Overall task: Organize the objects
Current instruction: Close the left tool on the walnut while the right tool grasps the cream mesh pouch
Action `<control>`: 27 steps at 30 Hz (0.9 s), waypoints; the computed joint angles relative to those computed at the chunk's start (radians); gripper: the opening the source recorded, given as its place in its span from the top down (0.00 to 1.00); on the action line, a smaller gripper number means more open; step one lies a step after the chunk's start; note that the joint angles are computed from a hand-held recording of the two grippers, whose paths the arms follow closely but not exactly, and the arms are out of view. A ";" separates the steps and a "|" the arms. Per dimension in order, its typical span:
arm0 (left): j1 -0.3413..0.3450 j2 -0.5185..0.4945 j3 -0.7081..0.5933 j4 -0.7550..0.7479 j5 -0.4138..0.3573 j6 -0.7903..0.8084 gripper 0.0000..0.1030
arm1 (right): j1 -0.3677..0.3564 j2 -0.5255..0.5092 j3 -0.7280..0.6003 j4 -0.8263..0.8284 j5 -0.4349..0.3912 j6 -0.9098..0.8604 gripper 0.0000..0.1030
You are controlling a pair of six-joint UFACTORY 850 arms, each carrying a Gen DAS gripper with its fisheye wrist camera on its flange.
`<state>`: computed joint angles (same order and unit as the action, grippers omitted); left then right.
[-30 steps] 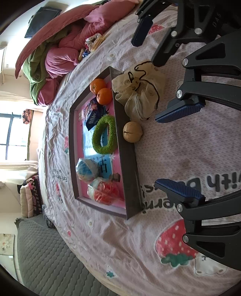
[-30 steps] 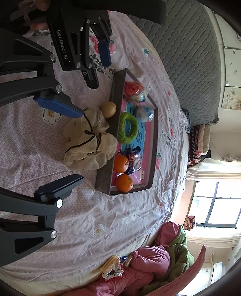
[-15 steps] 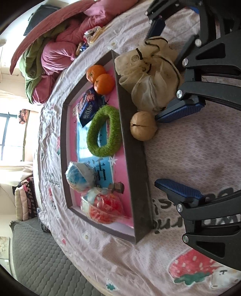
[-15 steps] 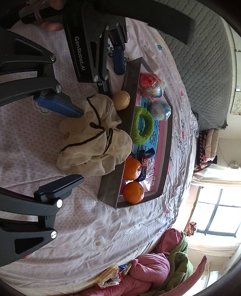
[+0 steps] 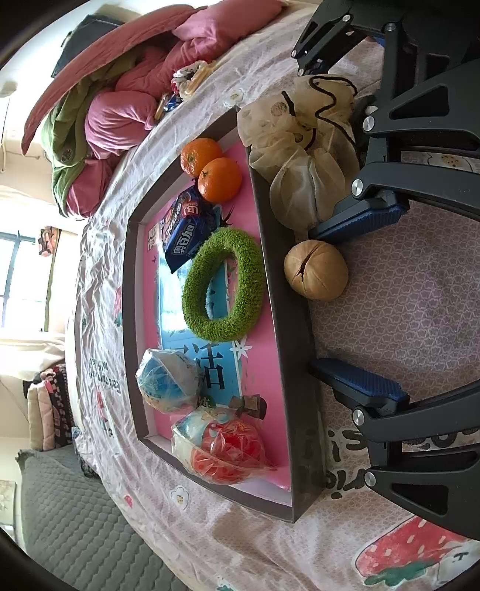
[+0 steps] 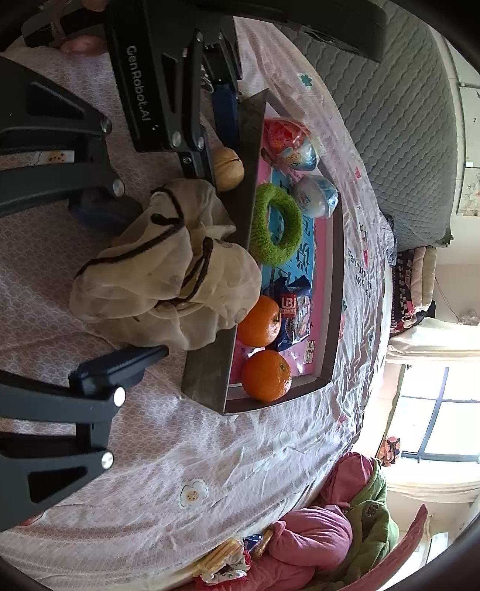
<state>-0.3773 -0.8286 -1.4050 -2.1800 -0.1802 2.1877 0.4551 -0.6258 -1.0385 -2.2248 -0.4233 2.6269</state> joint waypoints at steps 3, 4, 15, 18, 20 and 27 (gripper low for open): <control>0.006 0.001 0.004 0.010 -0.018 -0.023 0.43 | -0.008 0.002 0.005 -0.059 0.002 0.064 0.63; 0.007 0.001 0.005 0.018 -0.023 -0.037 0.54 | -0.011 0.003 0.005 -0.075 0.004 0.080 0.66; 0.023 0.012 0.018 0.148 -0.073 -0.181 0.70 | -0.014 0.035 0.044 -0.184 -0.048 0.210 0.81; 0.025 0.024 0.030 0.129 -0.079 -0.162 0.70 | -0.012 0.048 0.050 -0.184 -0.064 0.213 0.81; 0.024 0.034 0.039 0.104 -0.082 -0.132 0.70 | -0.011 0.056 0.053 -0.179 -0.072 0.209 0.81; 0.022 0.072 0.066 -0.030 -0.079 0.006 0.70 | -0.009 0.083 0.060 -0.155 -0.091 0.179 0.81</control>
<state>-0.3552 -0.7570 -1.3388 -2.2097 -0.2595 2.1942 0.4466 -0.5427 -0.9785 -2.3803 -0.5145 2.8056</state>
